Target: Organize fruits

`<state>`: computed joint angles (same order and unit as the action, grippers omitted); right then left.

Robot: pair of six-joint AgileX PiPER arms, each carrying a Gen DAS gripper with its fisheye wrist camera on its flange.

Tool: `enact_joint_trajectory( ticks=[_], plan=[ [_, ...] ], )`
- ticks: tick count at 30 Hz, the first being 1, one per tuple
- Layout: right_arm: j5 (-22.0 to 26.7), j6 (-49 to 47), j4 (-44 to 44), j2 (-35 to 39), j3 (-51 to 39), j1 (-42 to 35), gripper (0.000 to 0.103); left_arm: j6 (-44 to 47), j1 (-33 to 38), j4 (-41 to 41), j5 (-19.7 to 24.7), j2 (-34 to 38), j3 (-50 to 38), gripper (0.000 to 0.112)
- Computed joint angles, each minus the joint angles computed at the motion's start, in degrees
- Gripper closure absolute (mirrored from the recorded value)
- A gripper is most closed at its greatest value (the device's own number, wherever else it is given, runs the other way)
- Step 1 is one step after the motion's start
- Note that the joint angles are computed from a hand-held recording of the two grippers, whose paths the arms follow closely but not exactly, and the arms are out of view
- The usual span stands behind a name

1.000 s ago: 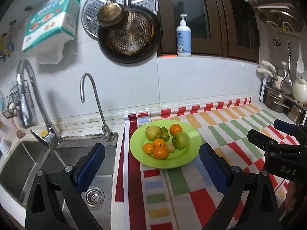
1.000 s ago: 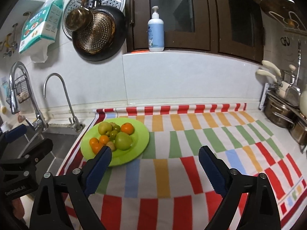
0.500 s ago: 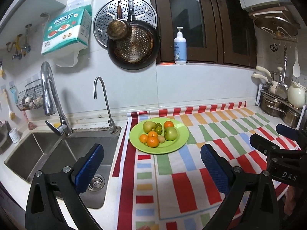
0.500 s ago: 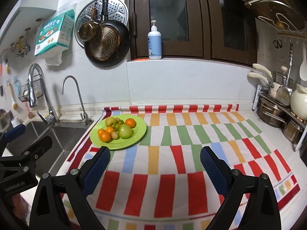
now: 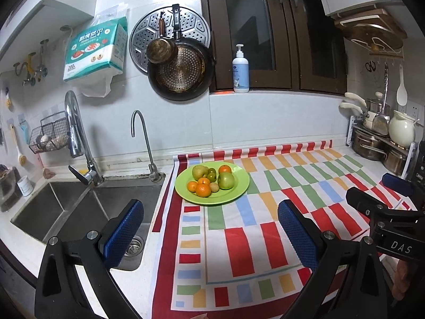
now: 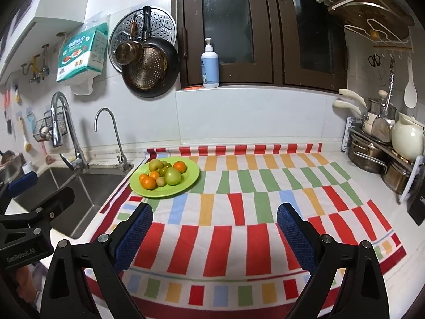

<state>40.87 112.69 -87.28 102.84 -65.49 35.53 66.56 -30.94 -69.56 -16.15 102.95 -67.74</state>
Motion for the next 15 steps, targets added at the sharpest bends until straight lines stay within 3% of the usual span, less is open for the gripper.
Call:
enact_joint_trajectory(
  ticks=[15],
  plan=[
    [2.1,4.0,-2.6,-4.3,6.7,1.9,0.008,-1.2,-3.1,-0.3,-3.4,-2.9,4.6,0.009]
  ],
)
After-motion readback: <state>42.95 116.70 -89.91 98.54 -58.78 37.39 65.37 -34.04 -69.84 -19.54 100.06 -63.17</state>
